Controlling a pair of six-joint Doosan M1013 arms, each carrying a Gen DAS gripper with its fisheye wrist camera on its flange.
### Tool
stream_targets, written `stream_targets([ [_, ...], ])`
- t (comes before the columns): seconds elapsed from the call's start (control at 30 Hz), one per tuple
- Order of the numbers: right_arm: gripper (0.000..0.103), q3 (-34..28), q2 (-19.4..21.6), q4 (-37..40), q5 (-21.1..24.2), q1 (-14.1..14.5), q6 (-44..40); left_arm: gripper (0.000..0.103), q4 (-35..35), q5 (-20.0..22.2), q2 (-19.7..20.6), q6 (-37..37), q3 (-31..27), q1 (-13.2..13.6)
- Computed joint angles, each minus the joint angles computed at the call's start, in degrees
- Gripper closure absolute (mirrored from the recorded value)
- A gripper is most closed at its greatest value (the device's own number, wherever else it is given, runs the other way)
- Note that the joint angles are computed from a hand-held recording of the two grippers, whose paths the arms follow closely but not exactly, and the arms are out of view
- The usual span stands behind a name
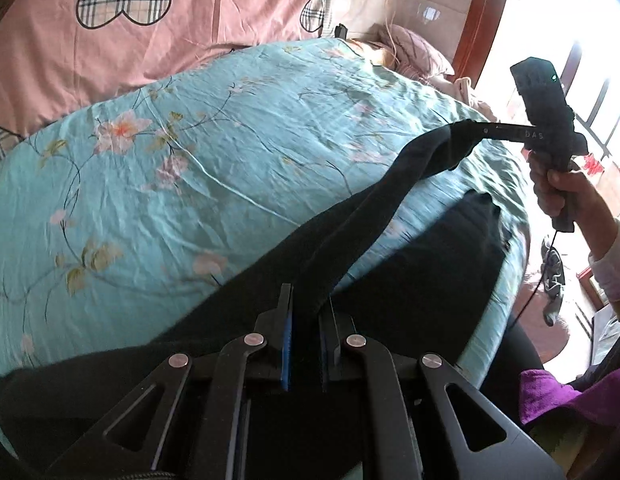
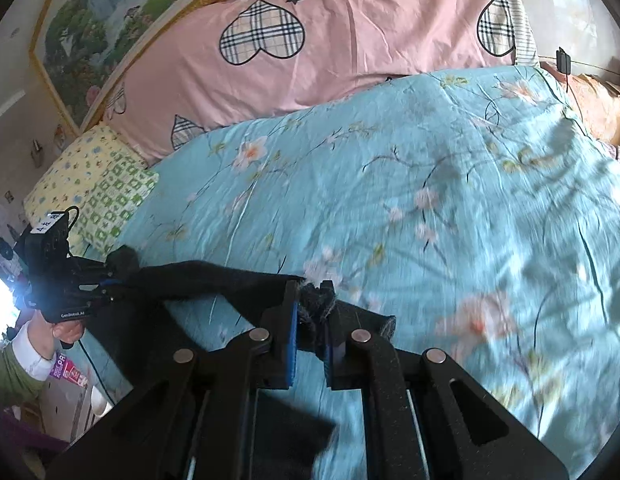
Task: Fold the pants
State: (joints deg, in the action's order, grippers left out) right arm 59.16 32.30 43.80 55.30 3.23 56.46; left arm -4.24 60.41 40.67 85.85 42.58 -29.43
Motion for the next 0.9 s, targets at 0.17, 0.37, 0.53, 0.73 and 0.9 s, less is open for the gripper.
stream_targets([
  [0.17, 0.092, 5.3, -2.7, 2.7, -1.0, -0.3, -5.3, 0.094, 1.0, -3.1, -3.0, -1.7, 5.6, -0.8],
  [0.37, 0.092, 10.2, -5.5, 6.4, -3.2, -0.4, -12.4, 0.094, 3.0, -8.0, -6.3, -4.2, 11.4, -1.6],
  [0.53, 0.092, 14.1, -7.6, 7.1, -4.2, -0.4, -16.7, 0.094, 2.5, -10.3, -8.0, -4.4, 15.0, -2.2],
  [0.73, 0.092, 17.1, -8.4, 2.4, -4.7, 0.0, -14.5, 0.094, 3.2, -10.0, -8.0, -5.0, 17.5, -3.1],
  [0.9, 0.092, 18.6, -8.9, 1.7, -5.9, 0.1, -14.5, 0.093, 2.6, -10.7, -8.1, -5.7, 18.8, -3.0],
])
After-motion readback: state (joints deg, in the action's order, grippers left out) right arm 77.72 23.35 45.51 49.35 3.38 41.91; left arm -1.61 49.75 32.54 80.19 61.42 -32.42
